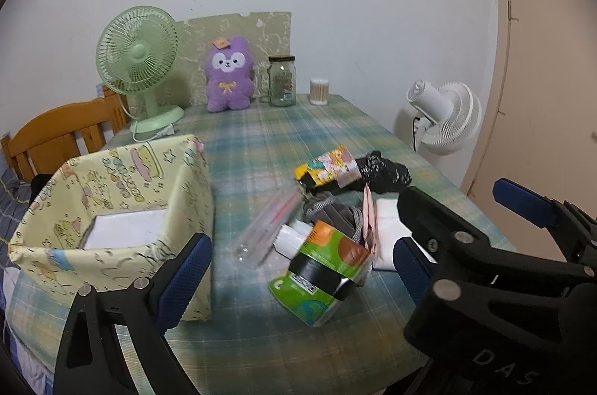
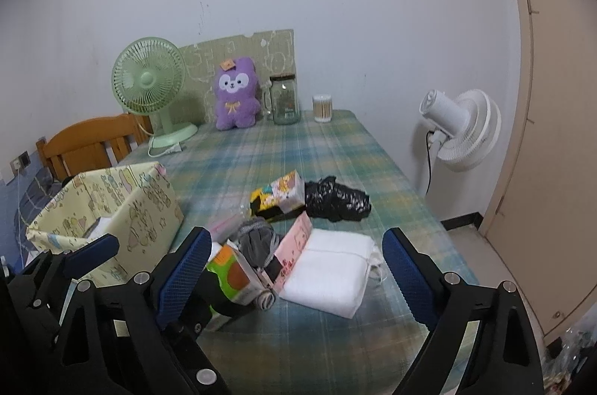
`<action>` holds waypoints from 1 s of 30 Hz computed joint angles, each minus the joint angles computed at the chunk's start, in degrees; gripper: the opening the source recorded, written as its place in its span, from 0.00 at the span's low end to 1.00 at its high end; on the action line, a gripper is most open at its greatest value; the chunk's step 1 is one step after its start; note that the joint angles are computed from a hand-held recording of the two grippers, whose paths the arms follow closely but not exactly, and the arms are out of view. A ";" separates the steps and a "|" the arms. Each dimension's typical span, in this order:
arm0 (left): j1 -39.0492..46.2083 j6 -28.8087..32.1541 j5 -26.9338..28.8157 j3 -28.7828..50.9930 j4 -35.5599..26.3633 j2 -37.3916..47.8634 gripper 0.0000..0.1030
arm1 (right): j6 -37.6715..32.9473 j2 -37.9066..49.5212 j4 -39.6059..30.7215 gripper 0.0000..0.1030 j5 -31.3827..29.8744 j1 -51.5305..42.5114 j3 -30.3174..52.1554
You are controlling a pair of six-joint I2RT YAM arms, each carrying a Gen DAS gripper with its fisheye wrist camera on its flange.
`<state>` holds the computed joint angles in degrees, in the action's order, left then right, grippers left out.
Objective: Organize soft objects
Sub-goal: 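Move both tools down toward the pile of items beside the box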
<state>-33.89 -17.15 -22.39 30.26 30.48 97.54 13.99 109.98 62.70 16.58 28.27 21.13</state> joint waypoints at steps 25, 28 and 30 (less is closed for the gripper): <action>1.22 -0.56 2.31 8.92 -1.68 15.32 0.75 | 1.82 13.20 -6.21 0.83 -6.58 -5.60 10.25; 1.57 -0.65 3.18 10.01 -2.38 16.19 0.73 | 1.81 14.44 -8.33 0.79 -7.13 -6.14 12.34; 1.74 -0.73 3.47 10.98 -3.16 17.02 0.71 | 1.98 15.21 -9.74 0.77 -7.76 -6.66 13.71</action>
<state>-32.16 -17.89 -18.91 41.24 27.32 114.56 15.97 125.19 52.97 8.82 21.61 34.84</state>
